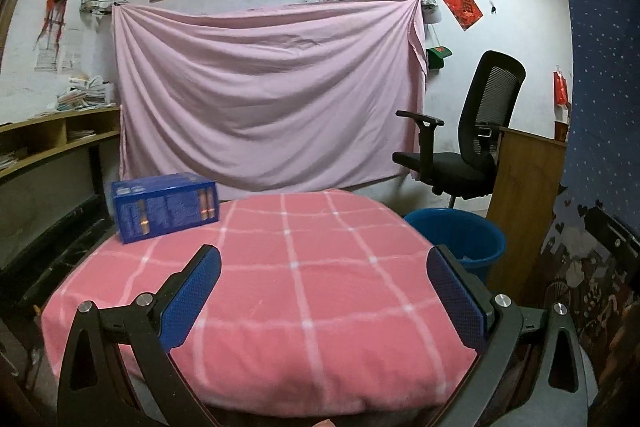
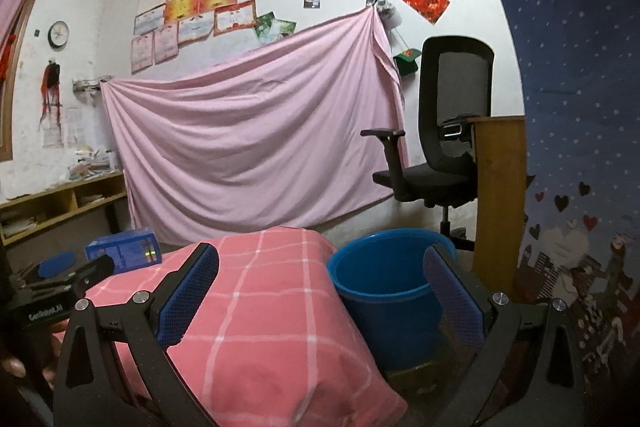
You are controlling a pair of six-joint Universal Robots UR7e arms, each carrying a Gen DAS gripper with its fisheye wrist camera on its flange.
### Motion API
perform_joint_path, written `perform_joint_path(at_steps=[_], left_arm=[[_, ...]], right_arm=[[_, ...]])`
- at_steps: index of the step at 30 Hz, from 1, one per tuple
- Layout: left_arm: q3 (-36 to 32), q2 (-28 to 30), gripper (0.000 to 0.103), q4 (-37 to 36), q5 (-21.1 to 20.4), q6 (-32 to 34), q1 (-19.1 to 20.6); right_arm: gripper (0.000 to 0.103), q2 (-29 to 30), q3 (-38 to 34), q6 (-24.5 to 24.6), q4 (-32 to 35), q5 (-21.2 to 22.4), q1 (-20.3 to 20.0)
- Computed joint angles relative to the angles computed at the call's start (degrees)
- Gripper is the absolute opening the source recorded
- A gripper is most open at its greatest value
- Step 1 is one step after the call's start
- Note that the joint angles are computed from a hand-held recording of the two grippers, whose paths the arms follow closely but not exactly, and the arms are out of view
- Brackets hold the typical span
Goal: Collect trash
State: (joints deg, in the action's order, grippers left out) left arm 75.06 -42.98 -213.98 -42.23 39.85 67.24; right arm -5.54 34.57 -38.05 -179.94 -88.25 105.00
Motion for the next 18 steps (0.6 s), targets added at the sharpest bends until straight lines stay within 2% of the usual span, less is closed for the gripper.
perform_joint_path(at_steps=[3,6,10,18], left_arm=[[2.32,-0.54,0.101,-3.25,0.55,1.12,-0.40],[4.02,-1.05,0.101,-5.16,0.99,1.38,-0.64],[4.86,-1.30,0.101,-6.43,1.13,1.87,-0.78],[4.91,-1.28,0.101,-7.49,1.24,2.05,-0.90]], right_arm=[[0.103,-2.67,7.30,-0.43,-5.63,0.02,0.10],[0.103,-4.01,11.65,-1.51,-9.75,0.12,0.15],[0.103,-4.40,14.00,-3.38,-11.75,-0.78,0.38],[0.103,-4.60,14.82,-3.42,-11.94,-1.29,0.48]])
